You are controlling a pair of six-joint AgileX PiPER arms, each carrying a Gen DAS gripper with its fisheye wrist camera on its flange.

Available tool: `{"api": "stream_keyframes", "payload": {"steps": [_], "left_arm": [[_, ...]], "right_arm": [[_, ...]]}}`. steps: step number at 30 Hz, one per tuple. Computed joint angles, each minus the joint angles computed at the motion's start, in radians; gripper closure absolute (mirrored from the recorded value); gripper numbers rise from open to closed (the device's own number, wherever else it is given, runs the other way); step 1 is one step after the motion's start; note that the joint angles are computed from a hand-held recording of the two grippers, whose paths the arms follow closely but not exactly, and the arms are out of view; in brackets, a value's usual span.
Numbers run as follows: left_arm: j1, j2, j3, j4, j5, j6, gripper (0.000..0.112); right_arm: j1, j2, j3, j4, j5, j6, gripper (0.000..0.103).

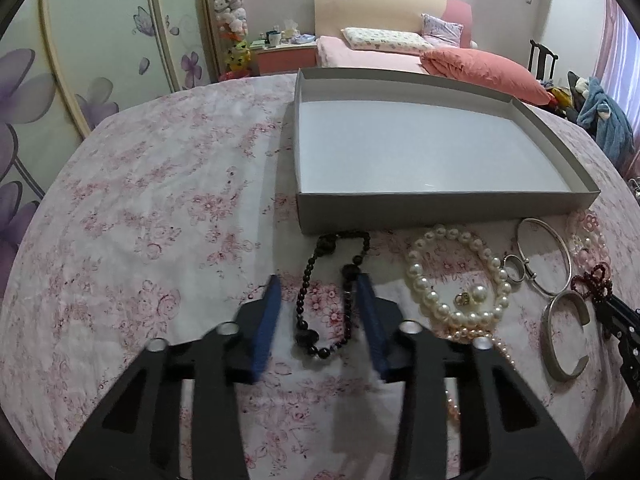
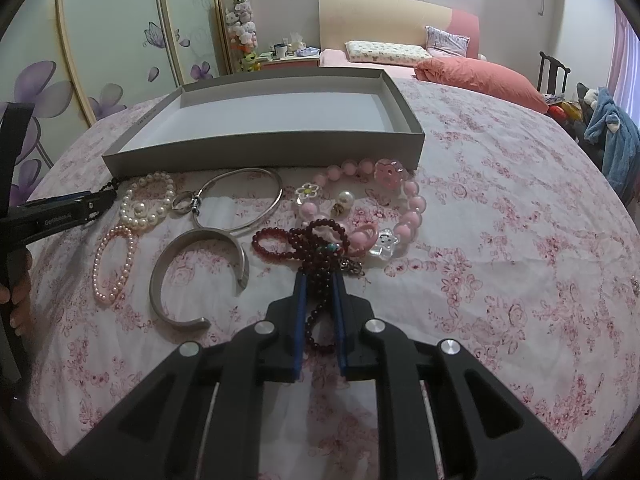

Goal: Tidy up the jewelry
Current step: 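Grasp the dark red bead bracelet with the right tool while the left tool grasps the black beaded bracelet, then lift both held bracelets and carry them over the grey tray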

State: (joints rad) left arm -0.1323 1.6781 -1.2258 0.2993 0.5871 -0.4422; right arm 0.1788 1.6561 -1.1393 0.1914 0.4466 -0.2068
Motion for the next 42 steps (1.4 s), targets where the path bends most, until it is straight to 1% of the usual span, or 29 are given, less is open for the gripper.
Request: {"api": "stream_keyframes", "payload": {"steps": [2,4,7,9,10,11,13,15,16,18,20,21,23,26,30,37,42], "left_arm": [[0.003,-0.006,0.015,0.007,-0.013,-0.006,0.096],[0.014,-0.019,0.033,-0.016,-0.028,0.012,0.099],[0.03,-0.04,0.054,-0.077,-0.036,0.071,0.097],[0.042,-0.052,0.064,-0.12,-0.043,0.105,0.078],[0.049,-0.062,0.073,-0.133,-0.052,0.107,0.057],[0.057,-0.071,0.081,-0.139,-0.066,0.101,0.048],[0.073,-0.078,0.082,-0.182,-0.082,0.13,0.048],[0.08,-0.065,0.063,-0.19,-0.072,0.131,0.048],[0.074,-0.058,0.055,-0.174,-0.064,0.113,0.05],[0.071,-0.03,0.029,-0.16,-0.038,0.105,0.068],[0.058,-0.016,0.022,-0.109,-0.033,0.065,0.084],[0.052,-0.013,0.02,-0.082,-0.03,0.043,0.089],[0.056,-0.015,0.025,-0.091,-0.031,0.052,0.105],[0.065,-0.027,0.04,-0.108,-0.035,0.071,0.108],[0.074,-0.062,0.081,-0.127,-0.053,0.083,0.108],[0.095,-0.183,0.192,-0.177,-0.148,0.115,0.108],[0.078,-0.271,0.266,-0.137,-0.215,0.068,0.108]], "right_arm": [[0.001,0.0,0.001,0.001,0.0,0.0,0.089],[0.001,0.0,0.001,0.0,-0.001,0.002,0.089],[0.002,0.0,0.0,-0.002,0.0,0.004,0.089],[0.001,0.0,0.0,0.003,0.0,-0.002,0.089],[0.001,0.0,0.001,0.003,0.0,-0.001,0.089],[0.001,0.0,0.001,0.002,0.0,0.0,0.089],[0.002,0.0,0.001,-0.002,-0.001,0.003,0.089],[0.003,0.0,0.001,-0.004,-0.001,0.004,0.089],[0.002,-0.001,0.001,-0.002,-0.001,0.003,0.089],[0.002,-0.001,0.001,0.0,-0.001,0.001,0.089],[0.003,-0.001,0.001,-0.002,-0.001,0.004,0.089],[0.004,-0.001,0.001,-0.005,-0.002,0.007,0.089],[0.002,-0.001,0.002,0.0,-0.002,0.001,0.09],[-0.004,-0.005,0.008,0.027,-0.005,-0.021,0.091],[-0.027,-0.013,0.018,0.136,-0.001,-0.111,0.093],[-0.058,-0.065,0.054,0.299,-0.018,-0.252,0.094],[-0.072,-0.113,0.082,0.418,-0.041,-0.359,0.095]]}}
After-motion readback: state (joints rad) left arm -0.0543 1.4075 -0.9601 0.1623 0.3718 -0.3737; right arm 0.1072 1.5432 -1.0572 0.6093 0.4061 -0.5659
